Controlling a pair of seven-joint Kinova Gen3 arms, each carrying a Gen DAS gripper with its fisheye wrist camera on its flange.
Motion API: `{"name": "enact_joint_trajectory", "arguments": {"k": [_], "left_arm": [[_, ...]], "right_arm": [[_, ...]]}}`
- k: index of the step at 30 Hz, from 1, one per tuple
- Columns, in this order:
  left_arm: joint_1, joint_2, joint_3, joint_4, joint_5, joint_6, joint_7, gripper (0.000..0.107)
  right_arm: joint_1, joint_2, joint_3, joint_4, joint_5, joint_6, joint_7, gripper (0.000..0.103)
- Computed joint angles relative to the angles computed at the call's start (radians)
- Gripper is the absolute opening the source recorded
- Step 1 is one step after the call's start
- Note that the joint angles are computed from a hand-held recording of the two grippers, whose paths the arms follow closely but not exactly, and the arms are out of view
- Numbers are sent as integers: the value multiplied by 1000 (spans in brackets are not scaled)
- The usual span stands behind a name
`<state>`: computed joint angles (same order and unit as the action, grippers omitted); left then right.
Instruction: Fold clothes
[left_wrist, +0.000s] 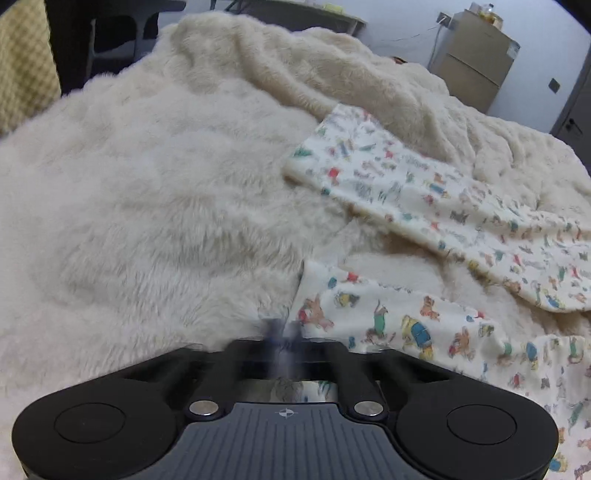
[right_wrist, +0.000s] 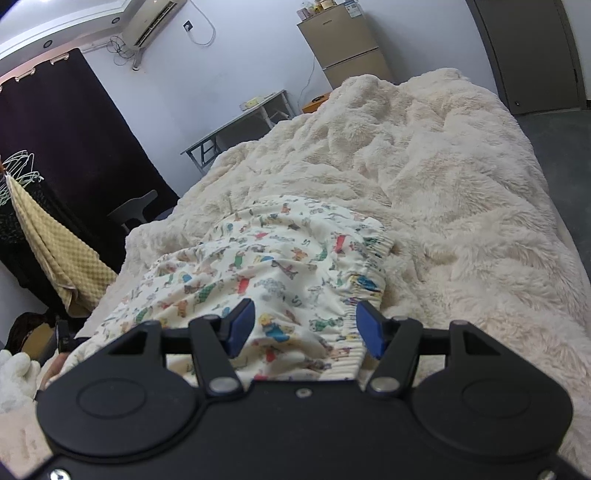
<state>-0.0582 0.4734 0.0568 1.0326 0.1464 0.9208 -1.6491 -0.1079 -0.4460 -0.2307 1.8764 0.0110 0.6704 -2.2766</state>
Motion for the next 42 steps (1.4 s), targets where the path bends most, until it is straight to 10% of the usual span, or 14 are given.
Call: {"name": "enact_joint_trajectory", "arguments": {"k": [4, 7, 11, 14, 19, 29, 42], "left_arm": [[116, -35, -150, 19, -111, -70, 93, 0], [44, -16, -105, -36, -38, 30, 12, 3], [-134, -1, 81, -22, 124, 70, -55, 77], [-218, 7, 168, 32, 230, 24, -72, 77], [-124, -4, 52, 22, 251, 16, -64, 77], [-125, 24, 67, 7, 269, 31, -68, 76], [125, 37, -29, 4, -117, -56, -14, 65]], "right_arm": [[2, -8, 3, 1, -1, -4, -4, 59], [2, -8, 6, 1, -3, -3, -2, 59], [0, -1, 5, -3, -3, -2, 1, 59], [-4, 4, 1, -6, -2, 1, 3, 59], [-3, -1, 2, -2, 0, -2, 2, 59], [-22, 20, 4, -5, -4, -8, 8, 59], [-18, 18, 1, -1, -3, -8, -3, 59]]}}
